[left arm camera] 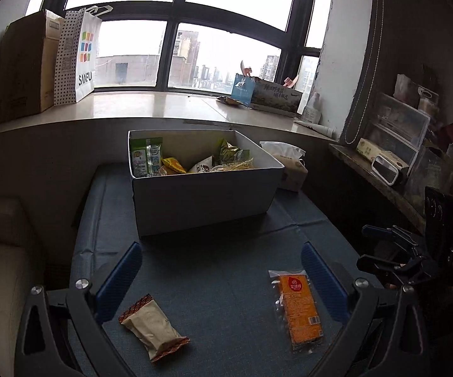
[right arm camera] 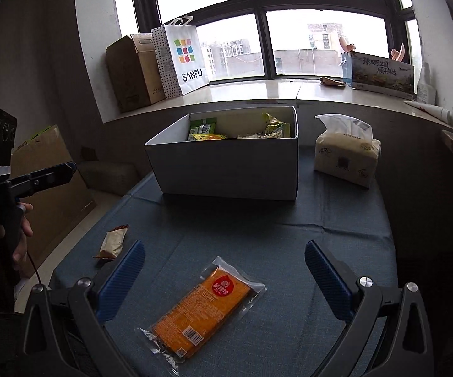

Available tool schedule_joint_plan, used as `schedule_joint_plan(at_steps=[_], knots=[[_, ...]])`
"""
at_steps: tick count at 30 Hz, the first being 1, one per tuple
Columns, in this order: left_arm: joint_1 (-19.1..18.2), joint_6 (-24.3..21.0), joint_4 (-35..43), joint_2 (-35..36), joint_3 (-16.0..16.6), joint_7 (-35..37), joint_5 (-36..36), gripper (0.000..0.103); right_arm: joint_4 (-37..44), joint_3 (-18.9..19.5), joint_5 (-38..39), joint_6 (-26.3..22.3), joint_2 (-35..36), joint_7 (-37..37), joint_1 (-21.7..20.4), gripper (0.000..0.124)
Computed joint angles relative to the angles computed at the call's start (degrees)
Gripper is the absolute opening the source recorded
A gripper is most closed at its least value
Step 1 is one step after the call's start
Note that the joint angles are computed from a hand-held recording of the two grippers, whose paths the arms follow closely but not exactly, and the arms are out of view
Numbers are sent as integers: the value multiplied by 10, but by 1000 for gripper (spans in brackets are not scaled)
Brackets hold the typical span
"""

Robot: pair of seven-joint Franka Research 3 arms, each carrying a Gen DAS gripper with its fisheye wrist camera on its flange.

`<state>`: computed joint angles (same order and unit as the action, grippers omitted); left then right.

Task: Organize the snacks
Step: 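Withdraw both tools and move the right gripper over the orange snack bar, then grasp the orange snack bar package with the right gripper and lift it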

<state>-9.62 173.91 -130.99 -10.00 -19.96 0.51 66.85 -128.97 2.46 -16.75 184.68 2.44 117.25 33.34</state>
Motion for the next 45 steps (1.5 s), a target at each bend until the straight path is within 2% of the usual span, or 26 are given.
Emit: schedule_joint_plan(at_steps=[2, 5, 7, 12, 17, 19, 22, 24, 27, 29, 31, 36, 37, 38, 39, 40, 42, 43, 45], knots=[[-3, -2, -11, -5, 0, -2, -10, 103, -14, -9, -29, -4, -2, 21, 10, 103], [-5, -3, -25, -10, 0, 2, -25, 103, -20, 7, -38, -26, 4, 12, 4, 103], [-7, -6, -30, -11, 0, 14, -41, 103, -16, 40, 18, -45, 16, -50, -14, 103], [-4, -11, -36, -14, -5, 22, -54, 103, 28, 34, 34, -108, 61, -79, 6, 103], [-5, -12, -42, -12, -5, 38, -72, 103, 61, 30, 59, -140, 97, -110, 16, 103], [-5, -9, -42, -9, -4, 46, -80, 103, 70, 54, 112, -132, 109, -155, -3, 103], [-10, -13, -44, -7, -2, 63, -95, 103, 94, 34, 116, -147, 127, -149, 17, 103], [-9, -15, -45, -7, -4, 66, -97, 103, 104, 12, 96, -158, 132, -132, 40, 103], [-10, -20, -49, -8, -4, 69, -105, 103, 106, 1, 73, -168, 131, -119, 54, 103], [-9, -19, -53, -11, -4, 69, -108, 103, 98, -3, 60, -161, 126, -109, 58, 97], [-7, -20, -56, -13, -5, 67, -110, 103, 88, 3, 58, -147, 119, -112, 53, 75], [-4, -19, -59, -11, -6, 65, -116, 103, 84, 27, 101, -132, 118, -149, 30, 66], [-3, -18, -60, -12, -6, 65, -114, 103, 84, 29, 110, -129, 118, -154, 28, 60], [-3, -19, -60, -13, -7, 64, -112, 103, 82, 20, 106, -123, 114, -145, 35, 53], [-1, -18, -60, -13, -8, 61, -109, 103, 79, 2, 86, -111, 109, -122, 47, 32], [2, -14, -61, -13, -9, 57, -104, 103, 76, 4, 98, -103, 103, -128, 43, 29], [0, -13, -63, -10, -4, 62, -116, 103, 82, 4, 102, -111, 100, -131, 39, 0], [-1, -13, -65, -10, -2, 64, -123, 103, 85, 5, 103, -114, 100, -132, 36, 0], [2, -7, -69, -11, -2, 60, -123, 103, 84, 36, 149, -115, 101, -181, 10, 0]])
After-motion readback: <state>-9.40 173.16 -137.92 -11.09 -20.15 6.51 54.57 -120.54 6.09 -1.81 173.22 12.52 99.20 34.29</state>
